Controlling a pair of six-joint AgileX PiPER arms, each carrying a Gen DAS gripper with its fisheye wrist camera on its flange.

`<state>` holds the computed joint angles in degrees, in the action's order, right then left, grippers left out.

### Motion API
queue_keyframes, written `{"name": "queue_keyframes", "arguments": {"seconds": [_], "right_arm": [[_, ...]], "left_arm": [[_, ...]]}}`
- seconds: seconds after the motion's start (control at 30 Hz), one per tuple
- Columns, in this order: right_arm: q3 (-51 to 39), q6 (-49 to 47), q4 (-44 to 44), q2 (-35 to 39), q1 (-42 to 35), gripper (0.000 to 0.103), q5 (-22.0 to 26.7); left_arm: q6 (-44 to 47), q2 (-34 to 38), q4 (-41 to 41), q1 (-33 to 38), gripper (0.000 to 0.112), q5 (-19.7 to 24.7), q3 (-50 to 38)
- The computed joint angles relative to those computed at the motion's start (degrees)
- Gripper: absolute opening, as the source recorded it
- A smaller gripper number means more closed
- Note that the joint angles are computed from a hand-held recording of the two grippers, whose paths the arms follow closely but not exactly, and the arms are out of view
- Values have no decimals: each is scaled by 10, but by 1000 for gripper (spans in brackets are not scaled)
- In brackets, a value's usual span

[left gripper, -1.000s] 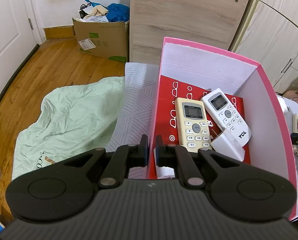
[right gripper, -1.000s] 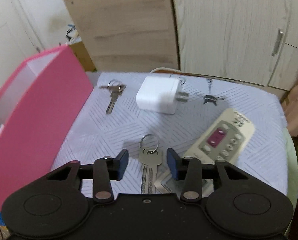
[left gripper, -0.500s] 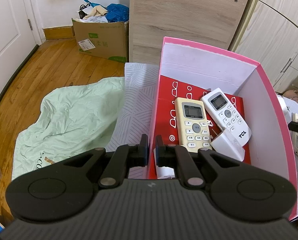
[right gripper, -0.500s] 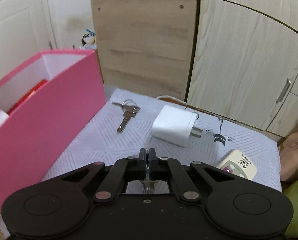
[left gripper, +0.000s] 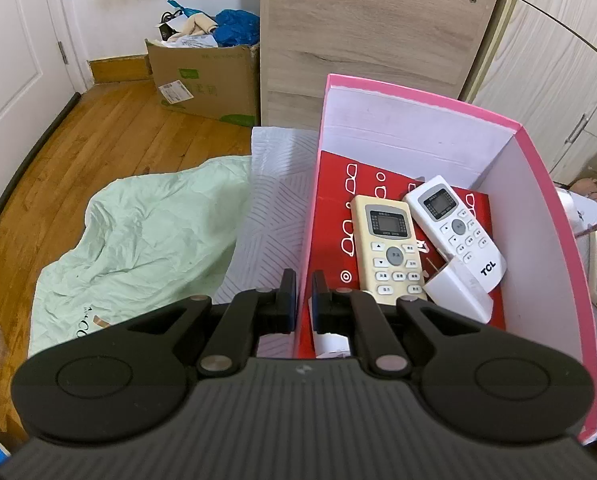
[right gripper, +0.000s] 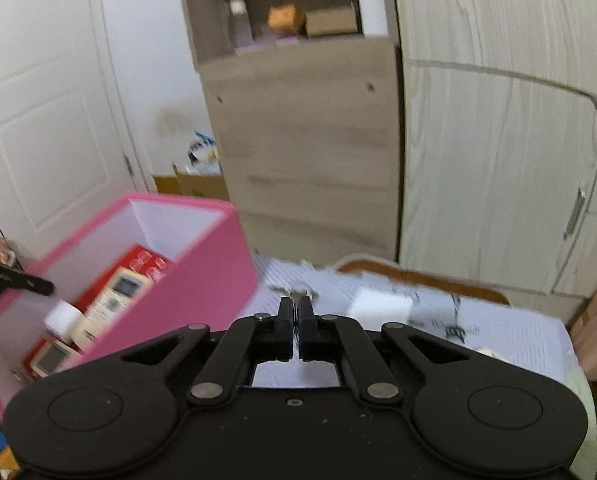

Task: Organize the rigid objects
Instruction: 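Grasp the silver keys by the ring and drop them into the pink box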

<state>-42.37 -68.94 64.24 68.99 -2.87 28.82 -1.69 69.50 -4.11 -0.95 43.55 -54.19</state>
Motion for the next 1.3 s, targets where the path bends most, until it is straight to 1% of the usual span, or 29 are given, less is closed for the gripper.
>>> {"name": "queue_keyframes", "arguments": {"seconds": [0.07,0.2,0.3,0.4,0.43,0.53,0.6,0.7,0.87,0.93,1.07,1.27,1.3], "right_arm": [[4,-12,23,-21,7,3,7],[2,-24,52,-49,23,3,38],[8,-47,82,-66,49,3,54],[21,-87,130,-89,86,3,54],[21,-92,140,-91,97,3,61],[13,-80,152,-73,126,3,95],[8,-85,161,-47,151,3,112],[-5,-71,161,0,190,3,127],[-28,-33,158,84,235,3,162],[-34,-15,153,109,246,3,162],[-50,11,150,147,256,3,140],[-63,47,121,165,285,3,59],[-65,54,112,166,289,5,48]], "left_arm": [[2,0,-2,2,6,1,-1],[5,-1,-4,4,6,1,0],[11,-1,-6,7,6,1,0],[9,-1,-6,6,6,0,1],[6,-1,-4,4,6,-1,2],[7,-1,-3,4,6,0,1],[4,0,-4,4,6,0,1],[2,1,-3,2,6,-1,2],[8,3,-10,3,6,-6,4],[6,4,-8,1,6,-6,4],[6,4,-11,3,6,-7,6],[13,4,-15,5,6,-9,8],[10,4,-11,3,6,-9,8]]}}
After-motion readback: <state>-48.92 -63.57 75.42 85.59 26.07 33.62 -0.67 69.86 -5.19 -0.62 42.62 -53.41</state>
